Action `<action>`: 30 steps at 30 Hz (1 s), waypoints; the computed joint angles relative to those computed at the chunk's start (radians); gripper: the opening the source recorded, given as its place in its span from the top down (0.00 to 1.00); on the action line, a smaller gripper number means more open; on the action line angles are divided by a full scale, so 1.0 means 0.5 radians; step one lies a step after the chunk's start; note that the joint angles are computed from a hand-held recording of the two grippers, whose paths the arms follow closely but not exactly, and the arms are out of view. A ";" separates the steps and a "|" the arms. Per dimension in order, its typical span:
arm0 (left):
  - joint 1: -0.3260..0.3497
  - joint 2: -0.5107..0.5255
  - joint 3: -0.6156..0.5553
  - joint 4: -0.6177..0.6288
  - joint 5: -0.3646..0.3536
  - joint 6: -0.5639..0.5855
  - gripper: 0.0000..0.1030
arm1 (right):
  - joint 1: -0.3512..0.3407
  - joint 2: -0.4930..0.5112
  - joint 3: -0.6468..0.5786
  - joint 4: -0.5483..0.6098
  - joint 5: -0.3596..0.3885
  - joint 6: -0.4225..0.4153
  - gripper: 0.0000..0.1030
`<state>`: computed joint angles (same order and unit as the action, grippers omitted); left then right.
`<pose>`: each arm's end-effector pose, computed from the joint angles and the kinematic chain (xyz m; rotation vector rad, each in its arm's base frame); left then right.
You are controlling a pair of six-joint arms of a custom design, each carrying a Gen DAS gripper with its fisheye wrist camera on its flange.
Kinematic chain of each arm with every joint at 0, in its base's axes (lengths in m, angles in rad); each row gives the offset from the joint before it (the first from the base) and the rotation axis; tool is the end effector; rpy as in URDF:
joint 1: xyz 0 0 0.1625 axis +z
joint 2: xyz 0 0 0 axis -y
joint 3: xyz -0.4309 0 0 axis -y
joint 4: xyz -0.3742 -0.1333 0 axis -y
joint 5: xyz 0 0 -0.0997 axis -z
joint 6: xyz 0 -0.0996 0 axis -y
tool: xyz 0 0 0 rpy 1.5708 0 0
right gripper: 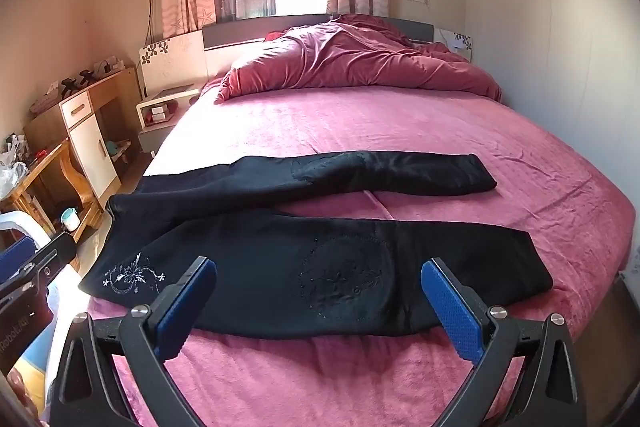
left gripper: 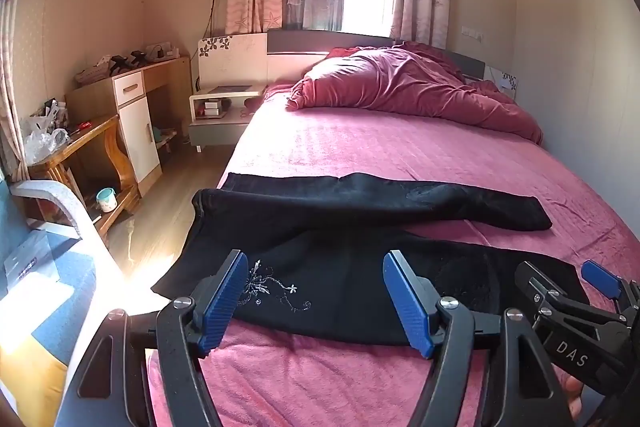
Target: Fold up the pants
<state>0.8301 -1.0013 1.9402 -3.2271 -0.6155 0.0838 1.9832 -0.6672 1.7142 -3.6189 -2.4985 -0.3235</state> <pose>-0.2238 -0.5628 0.2457 0.4903 2.1866 -1.1480 0.3015 -0.5555 0.1568 0.2098 -2.0735 1.1432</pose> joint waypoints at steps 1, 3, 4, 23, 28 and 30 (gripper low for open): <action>0.002 0.002 0.003 0.000 -0.002 -0.001 0.30 | -0.004 0.002 0.001 -0.001 0.005 0.001 0.00; 0.004 0.004 0.004 0.004 0.003 -0.005 0.30 | -0.009 0.000 0.006 0.003 0.008 0.007 0.00; 0.006 0.002 0.004 0.009 0.000 -0.008 0.30 | -0.010 0.001 0.008 0.000 0.009 0.005 0.00; 0.049 -0.007 -0.008 0.086 0.061 -0.115 0.30 | -0.031 -0.012 0.050 0.089 0.036 0.070 0.00; 0.062 -0.010 -0.015 0.109 0.074 -0.142 0.30 | -0.034 -0.009 0.047 0.105 0.048 0.076 0.00; 0.066 -0.013 -0.020 0.123 0.068 -0.151 0.30 | -0.037 -0.007 0.046 0.112 0.050 0.080 0.00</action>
<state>0.8629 -1.0076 1.9304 -3.1657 -0.5814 0.0084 1.9646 -0.6709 1.7371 -3.5631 -2.4735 -0.2835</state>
